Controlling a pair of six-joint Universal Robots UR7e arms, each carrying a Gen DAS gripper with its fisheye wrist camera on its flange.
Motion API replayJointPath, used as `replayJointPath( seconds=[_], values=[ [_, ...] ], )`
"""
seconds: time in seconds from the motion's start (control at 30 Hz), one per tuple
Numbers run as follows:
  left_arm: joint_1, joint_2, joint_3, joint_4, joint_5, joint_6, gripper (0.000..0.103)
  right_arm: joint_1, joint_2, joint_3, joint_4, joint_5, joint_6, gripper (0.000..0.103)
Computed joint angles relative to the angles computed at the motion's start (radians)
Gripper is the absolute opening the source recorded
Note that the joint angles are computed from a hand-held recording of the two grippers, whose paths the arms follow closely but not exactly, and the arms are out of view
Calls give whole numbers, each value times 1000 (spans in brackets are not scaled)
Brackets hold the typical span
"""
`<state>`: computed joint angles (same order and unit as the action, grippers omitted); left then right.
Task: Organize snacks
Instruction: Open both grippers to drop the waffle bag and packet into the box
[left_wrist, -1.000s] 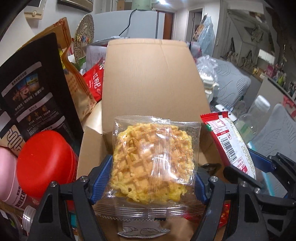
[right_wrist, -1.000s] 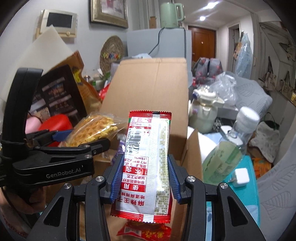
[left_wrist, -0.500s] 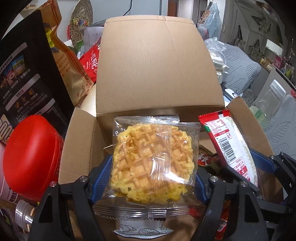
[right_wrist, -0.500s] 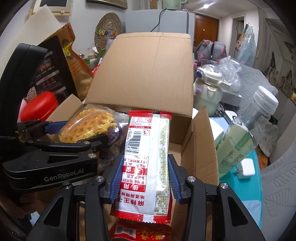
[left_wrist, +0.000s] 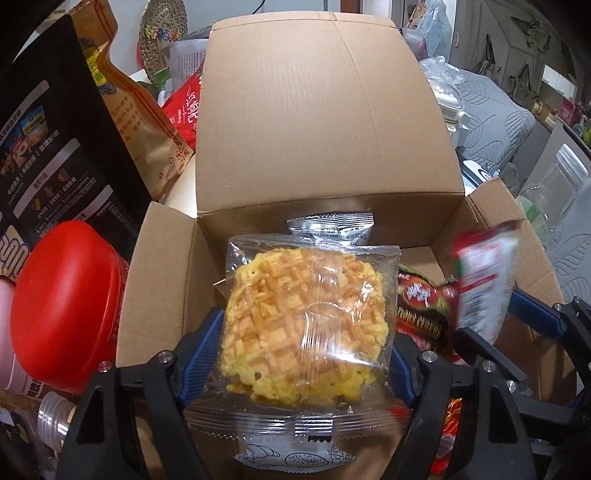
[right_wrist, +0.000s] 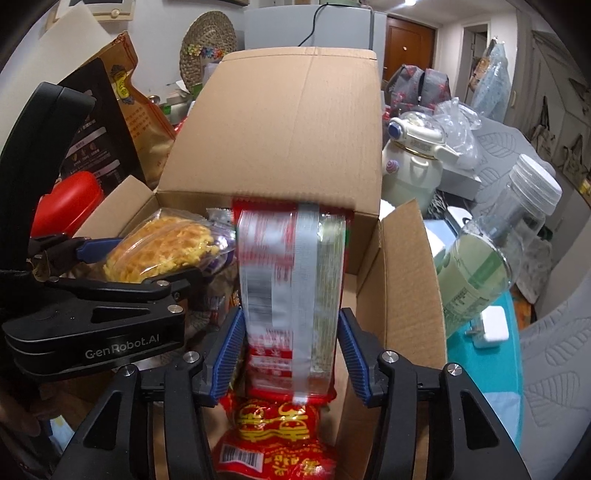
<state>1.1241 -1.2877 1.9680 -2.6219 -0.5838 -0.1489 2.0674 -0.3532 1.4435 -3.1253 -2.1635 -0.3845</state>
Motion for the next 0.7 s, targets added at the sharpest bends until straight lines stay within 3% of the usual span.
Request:
replayJointPath(
  seconds=[0.1,0.23,0.7],
  values=[
    [-12,-3,4,6,21,-5,78,4,0,1,-8,-11,-9,53],
    [-50,-21,44,-88,61,52,78,7,-13,15,-32,-9,-15,59],
    [-159,-150,128,-104,15,51,78,39,-111,138,-157,25,-8,59]
  ],
)
